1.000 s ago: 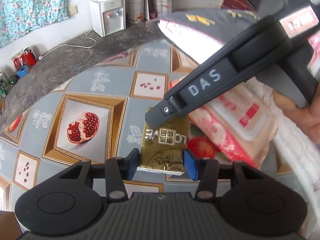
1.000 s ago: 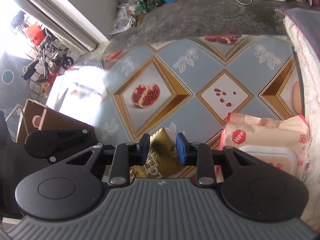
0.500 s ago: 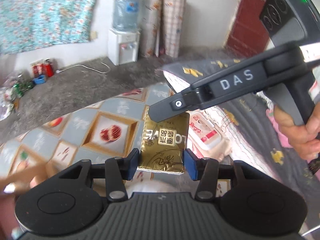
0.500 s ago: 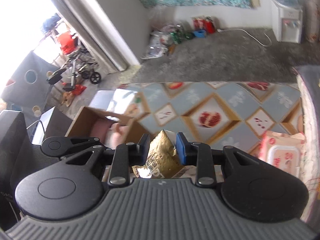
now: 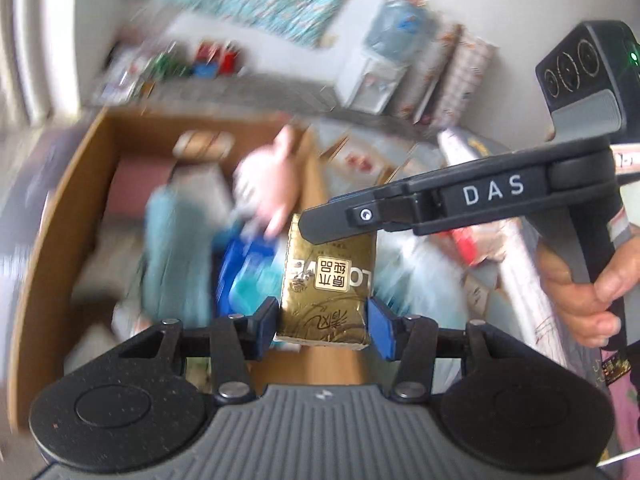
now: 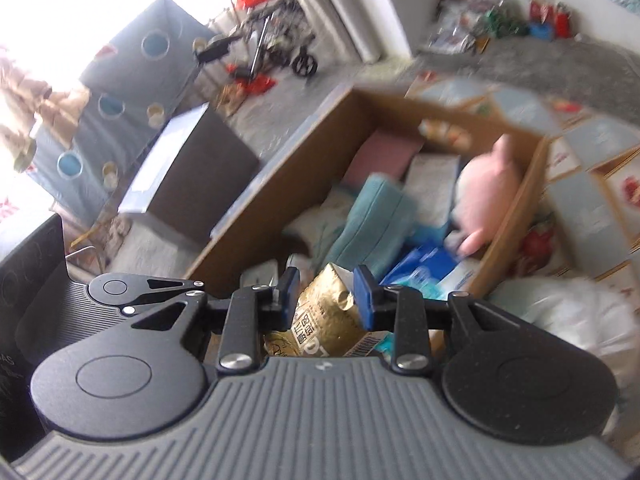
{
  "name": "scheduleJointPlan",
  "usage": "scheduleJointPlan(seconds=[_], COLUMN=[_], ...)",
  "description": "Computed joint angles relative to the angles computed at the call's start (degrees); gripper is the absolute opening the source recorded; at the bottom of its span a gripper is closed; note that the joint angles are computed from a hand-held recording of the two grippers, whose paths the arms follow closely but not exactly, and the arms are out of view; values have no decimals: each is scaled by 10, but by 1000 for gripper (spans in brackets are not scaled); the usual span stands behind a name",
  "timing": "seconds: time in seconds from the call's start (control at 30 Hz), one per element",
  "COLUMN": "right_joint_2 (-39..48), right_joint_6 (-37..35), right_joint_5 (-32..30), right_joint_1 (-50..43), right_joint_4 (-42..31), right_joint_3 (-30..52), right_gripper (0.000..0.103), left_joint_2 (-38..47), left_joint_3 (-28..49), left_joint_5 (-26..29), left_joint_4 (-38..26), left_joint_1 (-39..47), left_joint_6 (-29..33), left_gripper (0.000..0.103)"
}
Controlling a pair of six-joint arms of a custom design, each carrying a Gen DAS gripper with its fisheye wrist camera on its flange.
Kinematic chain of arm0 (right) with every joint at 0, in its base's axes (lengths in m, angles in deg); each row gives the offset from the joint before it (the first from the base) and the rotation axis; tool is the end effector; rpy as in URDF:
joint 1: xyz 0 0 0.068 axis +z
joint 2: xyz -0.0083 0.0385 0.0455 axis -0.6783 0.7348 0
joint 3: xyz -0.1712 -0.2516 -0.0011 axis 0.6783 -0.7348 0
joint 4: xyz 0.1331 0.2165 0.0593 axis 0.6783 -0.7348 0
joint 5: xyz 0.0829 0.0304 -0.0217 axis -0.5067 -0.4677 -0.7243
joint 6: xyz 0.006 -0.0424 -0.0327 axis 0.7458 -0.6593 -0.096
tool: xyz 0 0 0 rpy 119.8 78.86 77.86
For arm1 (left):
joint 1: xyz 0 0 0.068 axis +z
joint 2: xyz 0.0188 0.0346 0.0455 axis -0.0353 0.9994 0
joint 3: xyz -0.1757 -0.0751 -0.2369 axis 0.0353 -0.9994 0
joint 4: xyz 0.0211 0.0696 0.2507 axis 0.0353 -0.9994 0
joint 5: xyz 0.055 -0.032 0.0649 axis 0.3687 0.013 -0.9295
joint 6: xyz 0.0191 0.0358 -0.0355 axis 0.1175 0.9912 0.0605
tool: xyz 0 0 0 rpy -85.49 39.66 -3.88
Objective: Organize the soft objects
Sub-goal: 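Lift and carry the gold packet with both tools to the box, then lower the gold packet into the box and open both tools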
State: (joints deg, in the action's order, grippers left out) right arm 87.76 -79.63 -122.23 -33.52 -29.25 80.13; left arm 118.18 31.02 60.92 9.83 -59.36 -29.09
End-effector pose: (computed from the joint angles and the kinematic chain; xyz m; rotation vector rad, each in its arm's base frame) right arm 0.2673 0.0666 0.3362 -0.9154 2.5631 0.9506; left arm 0.1220 -0.1682 0.2826 -0.1477 2.5068 -0.4219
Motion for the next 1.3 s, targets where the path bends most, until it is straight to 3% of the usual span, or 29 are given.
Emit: scheduleJointPlan(seconds=[0.2,0.33,0.4,0.53,0.77,1.07,1.13,1.3], right_joint_2=[-12,-14,-9,-9,-50,-120,-149,-301], right_joint_6=[56,63,50,48,47,42,42,73], right_joint_5=[74,120,130,152,134,36,7,-15], right_joint_1=[91,124,120,130,108,1,-30,-92], right_joint_4=[60,77,74,79,102,86,89,153], right_joint_3=[-109,-135,-134,-131,-153,-164,-179,-261], right_gripper=[30,33,41,46,52,55,58,87], left_joint_2=[-52,-51,-48,-45,-58,-78,-85,-69], left_joint_3=[-126,-154,-166,-179,-180,-159,-153,-110], left_joint_5=[70,90,100,109,48,-64,-98,-226], left_joint_4=[65,97,114,135,123,60,38,-92], left_joint_1=[7,13,19,24,-12,-95,-125,-248], left_joint_6=[-61,-63,-61,-59,-66,-107,-128,-272], left_gripper=[50,51,51,51,51,55,62,87])
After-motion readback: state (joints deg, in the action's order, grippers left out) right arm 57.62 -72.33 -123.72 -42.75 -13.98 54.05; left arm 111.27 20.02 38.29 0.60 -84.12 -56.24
